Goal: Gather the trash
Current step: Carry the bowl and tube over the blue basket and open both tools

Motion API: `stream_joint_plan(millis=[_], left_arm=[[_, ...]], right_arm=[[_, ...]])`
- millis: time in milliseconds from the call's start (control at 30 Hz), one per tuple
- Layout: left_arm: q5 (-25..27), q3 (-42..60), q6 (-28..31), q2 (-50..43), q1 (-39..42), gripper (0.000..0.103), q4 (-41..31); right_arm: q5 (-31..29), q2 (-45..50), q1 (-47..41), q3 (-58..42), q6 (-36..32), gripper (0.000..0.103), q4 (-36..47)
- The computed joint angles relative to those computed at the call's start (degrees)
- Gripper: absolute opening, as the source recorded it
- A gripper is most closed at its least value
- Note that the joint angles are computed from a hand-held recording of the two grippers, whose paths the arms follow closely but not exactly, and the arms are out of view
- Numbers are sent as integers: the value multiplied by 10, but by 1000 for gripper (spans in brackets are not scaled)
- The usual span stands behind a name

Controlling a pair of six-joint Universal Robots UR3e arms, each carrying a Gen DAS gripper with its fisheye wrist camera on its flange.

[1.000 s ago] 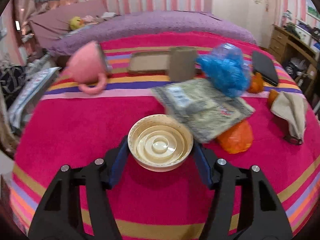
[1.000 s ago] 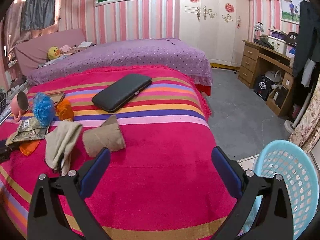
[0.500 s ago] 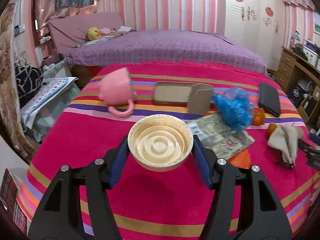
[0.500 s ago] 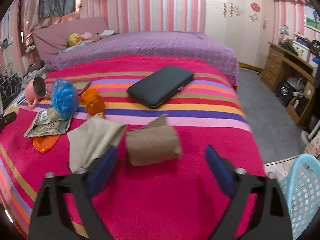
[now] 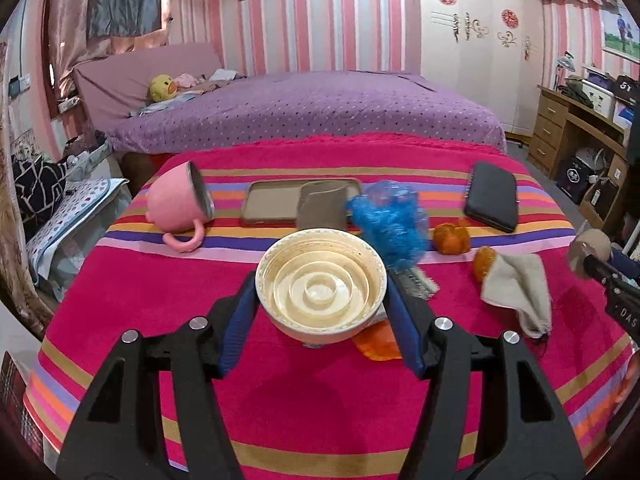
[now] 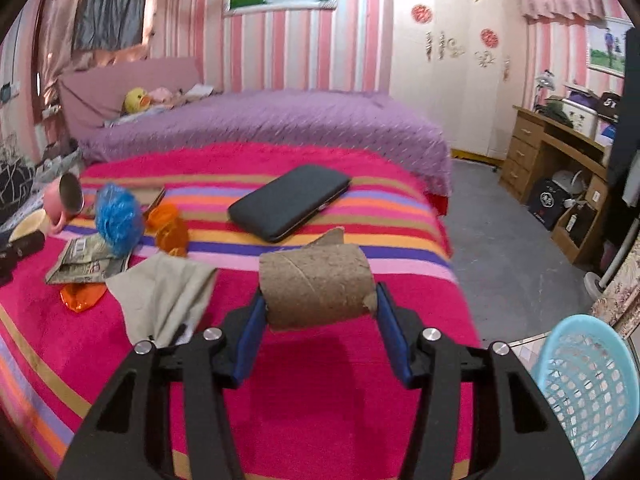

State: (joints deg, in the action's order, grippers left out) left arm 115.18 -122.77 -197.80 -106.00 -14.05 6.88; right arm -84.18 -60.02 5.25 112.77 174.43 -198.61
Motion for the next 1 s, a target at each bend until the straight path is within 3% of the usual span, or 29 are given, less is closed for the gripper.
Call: stream_joint_plan(millis=[567,1000], left_arm=[[73,148,-53,-102,-126,60,-70],[102,278,-79,-153,-199,60,-152]], right_arm=[[117,-103,-173,155,-56,52,-68],[230,-174,-368,233,-114,52,-40]])
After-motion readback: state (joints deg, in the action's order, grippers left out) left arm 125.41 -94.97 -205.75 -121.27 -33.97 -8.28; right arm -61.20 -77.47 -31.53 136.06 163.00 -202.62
